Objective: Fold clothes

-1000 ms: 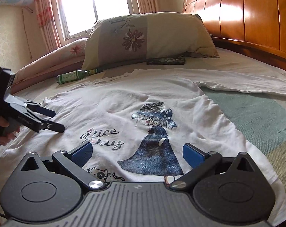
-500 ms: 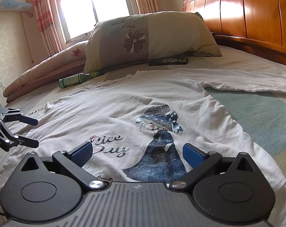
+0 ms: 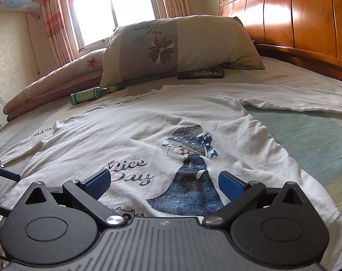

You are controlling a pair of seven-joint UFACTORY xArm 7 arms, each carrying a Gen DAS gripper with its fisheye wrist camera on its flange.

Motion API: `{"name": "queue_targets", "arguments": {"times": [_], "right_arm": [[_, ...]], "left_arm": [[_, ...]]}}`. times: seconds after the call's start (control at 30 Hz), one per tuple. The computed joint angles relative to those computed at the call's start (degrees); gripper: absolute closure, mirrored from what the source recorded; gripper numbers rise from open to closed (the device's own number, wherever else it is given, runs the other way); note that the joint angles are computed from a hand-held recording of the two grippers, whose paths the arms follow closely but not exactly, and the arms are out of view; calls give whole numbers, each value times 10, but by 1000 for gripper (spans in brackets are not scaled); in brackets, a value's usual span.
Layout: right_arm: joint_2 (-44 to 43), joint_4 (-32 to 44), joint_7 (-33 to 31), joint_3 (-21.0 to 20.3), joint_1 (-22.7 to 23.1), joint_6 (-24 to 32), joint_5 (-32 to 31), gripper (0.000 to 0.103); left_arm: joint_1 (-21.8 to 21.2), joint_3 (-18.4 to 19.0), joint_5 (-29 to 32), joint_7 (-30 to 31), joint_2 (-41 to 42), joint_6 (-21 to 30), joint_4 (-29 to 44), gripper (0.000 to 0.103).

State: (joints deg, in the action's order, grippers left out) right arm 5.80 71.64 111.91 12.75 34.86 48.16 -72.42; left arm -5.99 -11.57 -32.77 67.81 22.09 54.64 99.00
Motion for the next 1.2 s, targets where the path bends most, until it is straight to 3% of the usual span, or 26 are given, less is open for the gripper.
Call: {"name": "queue_targets", "arguments": {"times": [0.13,0.27,0.4,0.47,0.53,0.7,0.87,1.0,1.1,1.2], "right_arm": [[13,25,-19,7,17,39,-5,0],[59,94,-65,7,40,46,38,0],[135,192,-194,-2,73,69,90,0],[172,239,-268,6,80,110,127,0],[158,226,-276,-10,100,109,155,0],[113,192,-333,-19,97,67,246,0],[147,240,-315,-58,108,41,169,0],[199,286,-343,-74,105,46,221,0],[180,257,-337,-76,130,41,218,0],[150,225,-393,-58,119,19,252,0]], "left_arm": [[-11,-17,-20,35,-20,-36,-27,2],[-34,-19,-12,46,-20,-40,-37,2],[-29,-7,-22,13,-38,-37,-68,1],[-18,-2,-39,9,-58,-45,-98,1],[-12,5,-53,22,-89,-61,-139,1],[-14,20,-48,15,-112,-52,-149,1],[-34,10,-61,13,-81,-94,-113,1],[-44,9,-22,-30,-52,-101,-92,1],[-33,13,-6,-58,-60,-90,-102,0],[-25,18,14,-73,-68,-69,-99,0]]}}
